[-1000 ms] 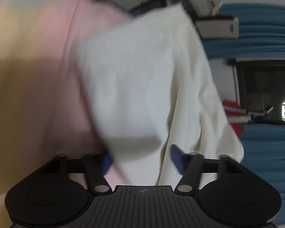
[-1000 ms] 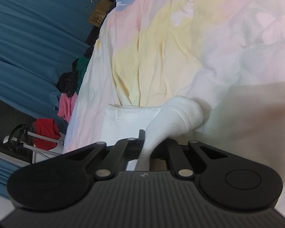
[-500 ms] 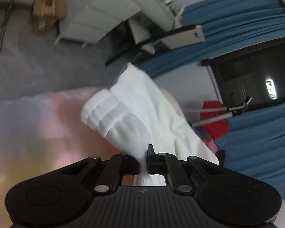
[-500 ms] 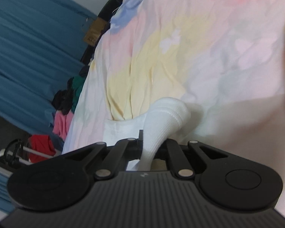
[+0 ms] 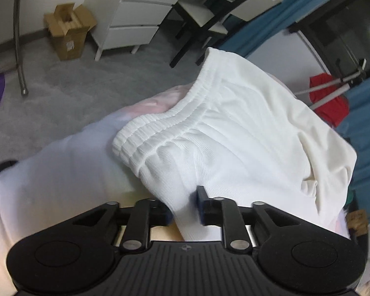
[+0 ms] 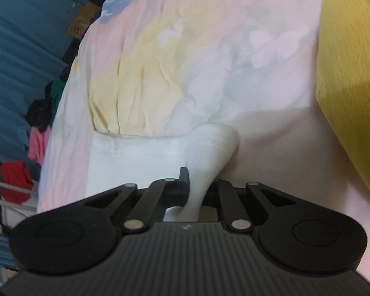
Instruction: Fold clothes
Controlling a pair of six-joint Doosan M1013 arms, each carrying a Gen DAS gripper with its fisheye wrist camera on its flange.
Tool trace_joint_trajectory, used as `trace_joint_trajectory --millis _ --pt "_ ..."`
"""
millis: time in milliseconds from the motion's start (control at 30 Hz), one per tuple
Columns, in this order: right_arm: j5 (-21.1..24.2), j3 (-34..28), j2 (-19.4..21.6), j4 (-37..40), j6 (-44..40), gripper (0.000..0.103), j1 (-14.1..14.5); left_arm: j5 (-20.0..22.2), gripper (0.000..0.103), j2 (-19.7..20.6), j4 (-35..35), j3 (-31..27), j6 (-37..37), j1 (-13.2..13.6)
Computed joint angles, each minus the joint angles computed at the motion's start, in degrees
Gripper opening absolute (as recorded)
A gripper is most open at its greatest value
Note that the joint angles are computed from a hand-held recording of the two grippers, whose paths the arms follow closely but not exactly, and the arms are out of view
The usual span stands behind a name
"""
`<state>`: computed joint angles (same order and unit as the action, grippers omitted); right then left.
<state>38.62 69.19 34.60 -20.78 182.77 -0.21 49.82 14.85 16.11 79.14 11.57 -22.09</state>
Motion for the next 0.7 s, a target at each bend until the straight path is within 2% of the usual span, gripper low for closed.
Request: trace_joint_trajectory --millis 33,67,100,133,200,333,467,567,700 --pt "1.2 -0.6 0.2 -0.5 -0.6 0.017 0.2 2.1 0.048 0.2 1.0 -0.8 0.4 -0.4" --pt "2.6 -1.4 0.4 -0.9 -1.6 0.021 0.4 5.5 0.066 0.6 3.3 -2.2 0.3 -1.0" --pt "4.2 -2.2 0.7 -2.0 -2.3 0.032 0.7 7.3 0.073 0.7 5.9 -2.8 0.2 -1.7" --pt "5.9 -3.0 0.9 -3.4 -2.9 0.05 1.0 8.8 0.082 0.8 8.4 -3.4 0.2 -2.3" --pt "7.4 -3.6 0.8 -6.9 -3.3 0.072 1.6 9.8 0.086 0.3 13.5 -3.8 1.1 -3.7" --pt "8.9 -4.0 0.2 -17.9 -1.7 0.073 3.5 11.4 0.091 0.2 20.0 -5.6 3.4 -6.1" --pt "0.2 -0.4 -2.3 -29.5 2.0 0.073 4.9 10.9 0.091 1.6 27.5 -8.0 4.9 -9.2" --pt "-6.5 1.7 -3.5 -39.0 4.2 0.073 6.1 7.5 0.095 3.4 30.3 -10.2 5.0 -11.2" --pt "-14.8 3.5 -4.5 -49.6 7.6 0.073 7.3 3.2 0.096 6.6 31.1 -14.0 9.0 -13.6"
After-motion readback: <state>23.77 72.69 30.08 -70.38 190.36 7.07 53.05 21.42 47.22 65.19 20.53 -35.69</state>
